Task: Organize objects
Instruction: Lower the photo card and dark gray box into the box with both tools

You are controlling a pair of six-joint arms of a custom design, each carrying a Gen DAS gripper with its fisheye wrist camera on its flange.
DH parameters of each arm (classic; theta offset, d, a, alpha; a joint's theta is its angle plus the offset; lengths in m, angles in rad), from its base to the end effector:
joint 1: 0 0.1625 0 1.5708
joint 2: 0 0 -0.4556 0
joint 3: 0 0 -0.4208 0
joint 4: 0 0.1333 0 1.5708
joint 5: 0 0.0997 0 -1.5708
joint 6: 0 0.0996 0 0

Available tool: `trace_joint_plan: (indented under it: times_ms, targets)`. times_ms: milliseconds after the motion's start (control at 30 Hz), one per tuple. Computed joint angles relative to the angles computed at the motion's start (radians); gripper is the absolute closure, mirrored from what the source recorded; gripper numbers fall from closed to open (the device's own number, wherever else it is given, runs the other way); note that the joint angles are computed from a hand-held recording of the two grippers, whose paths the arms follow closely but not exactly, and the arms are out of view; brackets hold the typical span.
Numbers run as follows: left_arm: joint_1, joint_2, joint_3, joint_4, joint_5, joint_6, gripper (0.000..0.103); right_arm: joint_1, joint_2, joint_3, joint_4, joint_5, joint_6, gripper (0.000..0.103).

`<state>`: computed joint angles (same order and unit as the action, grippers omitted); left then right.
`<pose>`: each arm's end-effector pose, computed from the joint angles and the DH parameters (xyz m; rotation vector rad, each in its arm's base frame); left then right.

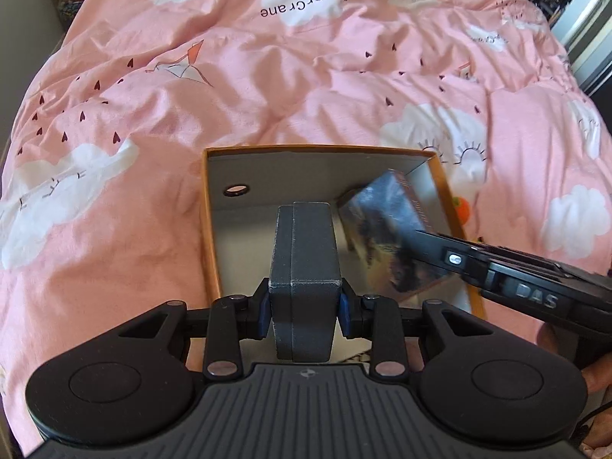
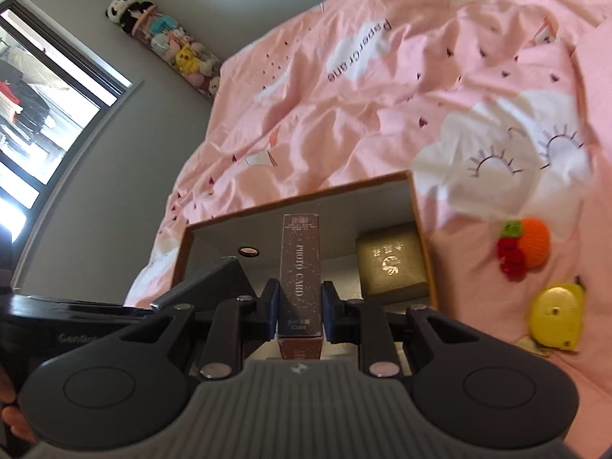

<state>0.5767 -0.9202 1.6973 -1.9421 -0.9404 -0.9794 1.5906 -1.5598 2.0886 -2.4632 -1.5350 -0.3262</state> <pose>-0.4283 -0.5076 0.1167 0.1815 2.4376 -0.3868 0.1467 -0.4941 0.3482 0.5383 -3.0219 0.5660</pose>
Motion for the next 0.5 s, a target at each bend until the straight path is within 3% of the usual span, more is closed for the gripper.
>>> trace_joint_plan:
  times_ms: [233, 500]
  targets:
    - [0.037, 0.031, -0.04, 0.048, -0.011, 0.105, 0.066, 0.028, 0.115, -0.003, -0.088, -0.077, 0.033, 0.079]
    - [0.053, 0.08, -0.096, 0.105, 0.0, 0.185, 0.066, 0.015, 0.156, -0.015, -0.061, -0.103, 0.043, 0.079]
